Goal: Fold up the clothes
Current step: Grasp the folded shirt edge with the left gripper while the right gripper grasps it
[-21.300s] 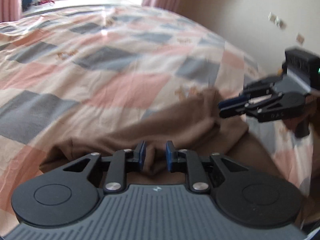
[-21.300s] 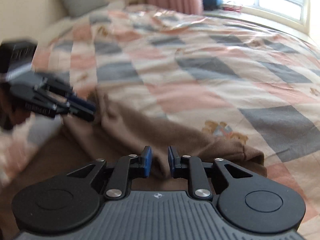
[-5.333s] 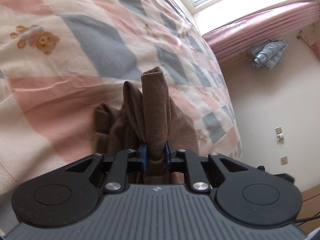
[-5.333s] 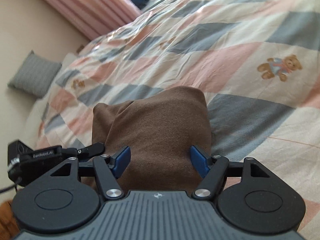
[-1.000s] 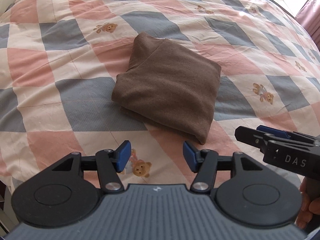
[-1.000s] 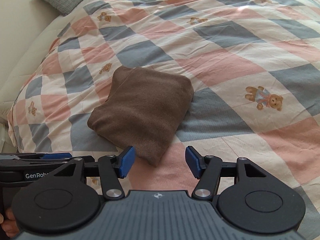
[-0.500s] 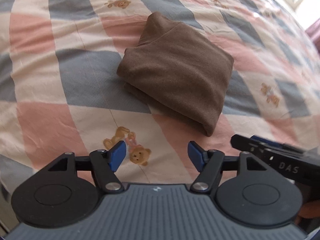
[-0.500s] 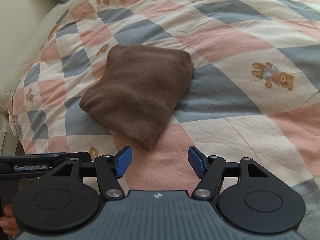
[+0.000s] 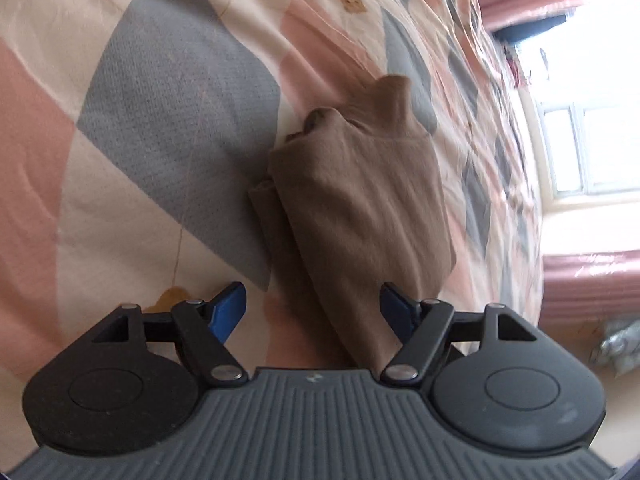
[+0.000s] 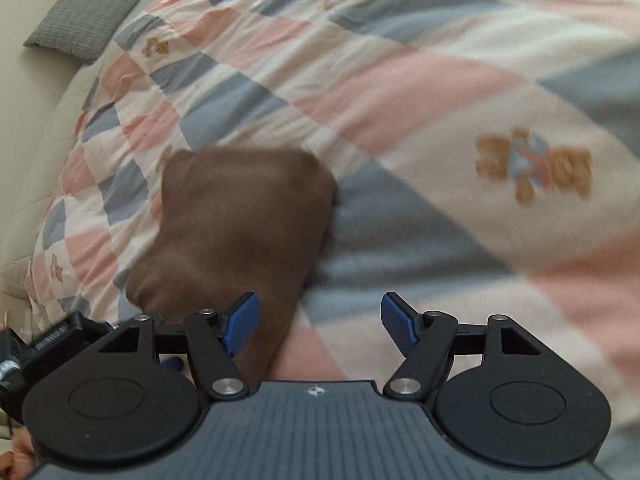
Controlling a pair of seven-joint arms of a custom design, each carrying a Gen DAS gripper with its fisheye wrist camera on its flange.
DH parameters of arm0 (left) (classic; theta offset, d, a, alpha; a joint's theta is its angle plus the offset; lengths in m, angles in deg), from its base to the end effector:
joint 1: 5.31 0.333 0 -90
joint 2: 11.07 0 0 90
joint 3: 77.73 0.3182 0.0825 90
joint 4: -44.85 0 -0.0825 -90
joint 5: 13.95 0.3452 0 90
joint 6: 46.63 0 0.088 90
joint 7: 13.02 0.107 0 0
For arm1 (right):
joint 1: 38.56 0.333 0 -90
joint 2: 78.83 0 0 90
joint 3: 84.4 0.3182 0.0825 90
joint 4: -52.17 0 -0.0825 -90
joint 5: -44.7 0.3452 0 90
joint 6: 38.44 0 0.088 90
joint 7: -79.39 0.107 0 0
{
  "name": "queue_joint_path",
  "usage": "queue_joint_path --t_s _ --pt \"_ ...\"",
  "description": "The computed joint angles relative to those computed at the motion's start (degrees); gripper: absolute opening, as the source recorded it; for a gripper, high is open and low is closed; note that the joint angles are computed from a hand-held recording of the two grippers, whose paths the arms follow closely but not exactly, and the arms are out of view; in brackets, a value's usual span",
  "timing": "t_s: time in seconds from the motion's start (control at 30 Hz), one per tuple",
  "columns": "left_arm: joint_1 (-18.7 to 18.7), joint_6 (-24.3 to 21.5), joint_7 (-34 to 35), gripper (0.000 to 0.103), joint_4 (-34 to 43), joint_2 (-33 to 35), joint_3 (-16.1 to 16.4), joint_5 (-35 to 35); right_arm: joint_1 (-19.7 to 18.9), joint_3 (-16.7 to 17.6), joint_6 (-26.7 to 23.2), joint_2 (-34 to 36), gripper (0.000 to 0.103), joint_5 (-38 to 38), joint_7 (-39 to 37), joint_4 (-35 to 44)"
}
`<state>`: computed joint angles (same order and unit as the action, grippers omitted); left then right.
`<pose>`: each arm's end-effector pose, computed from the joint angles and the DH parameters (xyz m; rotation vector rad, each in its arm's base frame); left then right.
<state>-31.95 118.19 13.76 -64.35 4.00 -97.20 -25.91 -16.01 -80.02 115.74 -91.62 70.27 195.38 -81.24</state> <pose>0.4574 -0.4308 0.4750 2.3111 -1.3344 0.9340 0.4334 0.2068 0.5134 -1.4590 2.0325 0.1169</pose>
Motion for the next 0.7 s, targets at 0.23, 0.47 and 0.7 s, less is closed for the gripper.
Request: queue_joint_path --t_s 0.23,0.47,0.7 --pt "1.5 12.8 -2.2 0.070 -2.0 4.1 -3.5 -6.6 -0.8 -5.8 -7.7 14.8 0.078 19.9 -37.8 18.1" --pt "3.0 18.1 -3.3 0.070 -1.8 6.8 -6.0 -7.2 -11.8 -1.6 -37.0 38.0 0.078 20.3 -45.8 48.4" --pt "6.7 25.6 -5.6 0.064 -2.5 10.5 -10.7 -5.0 -20.0 7.1 -52.2 55.1 0.078 24.3 -42.6 68.2"
